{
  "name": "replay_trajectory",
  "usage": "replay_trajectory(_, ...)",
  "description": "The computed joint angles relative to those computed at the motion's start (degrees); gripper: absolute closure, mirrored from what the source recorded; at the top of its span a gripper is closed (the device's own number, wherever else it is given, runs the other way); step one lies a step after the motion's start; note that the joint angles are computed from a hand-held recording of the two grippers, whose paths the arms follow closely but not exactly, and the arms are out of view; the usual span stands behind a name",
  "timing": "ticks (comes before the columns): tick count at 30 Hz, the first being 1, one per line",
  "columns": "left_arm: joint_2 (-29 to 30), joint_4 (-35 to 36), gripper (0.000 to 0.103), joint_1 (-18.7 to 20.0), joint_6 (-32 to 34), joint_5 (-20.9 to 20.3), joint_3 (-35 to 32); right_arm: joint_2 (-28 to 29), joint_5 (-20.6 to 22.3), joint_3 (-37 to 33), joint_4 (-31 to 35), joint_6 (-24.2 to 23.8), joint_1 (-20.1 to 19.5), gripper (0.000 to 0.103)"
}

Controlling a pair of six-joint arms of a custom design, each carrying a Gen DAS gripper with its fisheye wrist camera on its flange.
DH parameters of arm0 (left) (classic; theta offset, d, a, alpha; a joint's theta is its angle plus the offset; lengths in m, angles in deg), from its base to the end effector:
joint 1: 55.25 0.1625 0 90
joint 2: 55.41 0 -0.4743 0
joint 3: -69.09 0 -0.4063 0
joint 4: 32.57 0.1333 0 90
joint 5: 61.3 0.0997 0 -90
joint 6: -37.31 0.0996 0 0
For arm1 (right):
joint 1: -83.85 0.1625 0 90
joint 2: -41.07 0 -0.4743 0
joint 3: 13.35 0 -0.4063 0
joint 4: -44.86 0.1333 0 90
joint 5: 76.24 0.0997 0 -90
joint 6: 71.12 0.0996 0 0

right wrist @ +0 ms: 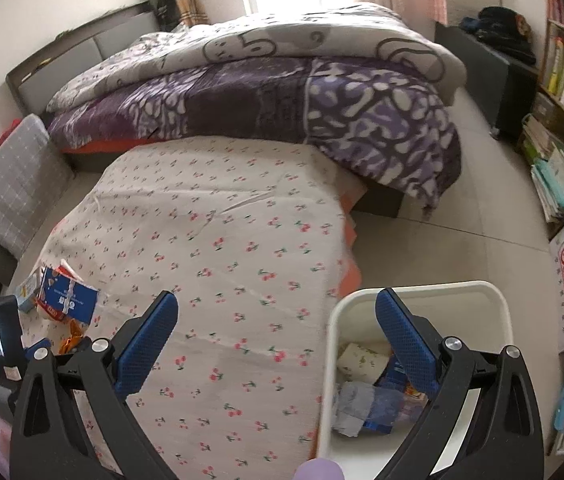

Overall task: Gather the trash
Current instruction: 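Grasp the orange wrapper on the cloth with the left tool, then grasp the blue biscuit box with the right tool while the left tool holds the wrapper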

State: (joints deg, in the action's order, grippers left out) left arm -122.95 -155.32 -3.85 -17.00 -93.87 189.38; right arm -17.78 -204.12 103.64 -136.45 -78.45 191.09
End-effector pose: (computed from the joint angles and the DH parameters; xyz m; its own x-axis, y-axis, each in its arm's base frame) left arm -0.1437 -0.5282 0.1929 -0.6167 -0.2691 -0.7398 0.1464 0.8842 -0.4436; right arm 0.2427 -0.5386 0.2121 -0.8148 -0.0158 0.5796 -0.3549 0.8040 -0.4771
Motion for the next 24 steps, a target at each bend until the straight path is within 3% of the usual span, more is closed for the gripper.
replay_trajectory(5, -0.9, -6.4, 0.054, 1.4, 5.3, -3.1, 1.7, 2.6, 0.8, -1.3, 0.7, -0.3, 0.7, 0.007)
replay_trajectory(7, -1.4, -9.0, 0.073, 1.3, 7.6, -2.9, 2.8, 3.6, 1.1, -1.7, 0.2, -0.8, 1.1, 0.007)
replay_trajectory(10, -2.7, -11.7, 0.080, 1.3, 10.1, -3.9, 4.0, 5.4, 1.9, -2.1, -2.1, -3.0, 1.8, 0.007)
replay_trajectory(18, -10.2, -7.9, 0.082, -2.2, 6.7, -1.7, 6.5, 10.6, 8.4, -4.6, -0.8, -11.0, 3.3, 0.007)
replay_trajectory(21, -14.3, -5.0, 0.082, -4.2, 4.3, 0.1, 7.3, 14.0, 10.5, -6.1, -1.3, -16.2, 4.6, 0.007)
replay_trajectory(24, -18.6, 1.0, 0.082, -6.0, -0.8, 2.2, 7.2, 18.0, 11.5, -8.2, -2.3, -24.8, 6.5, 0.007)
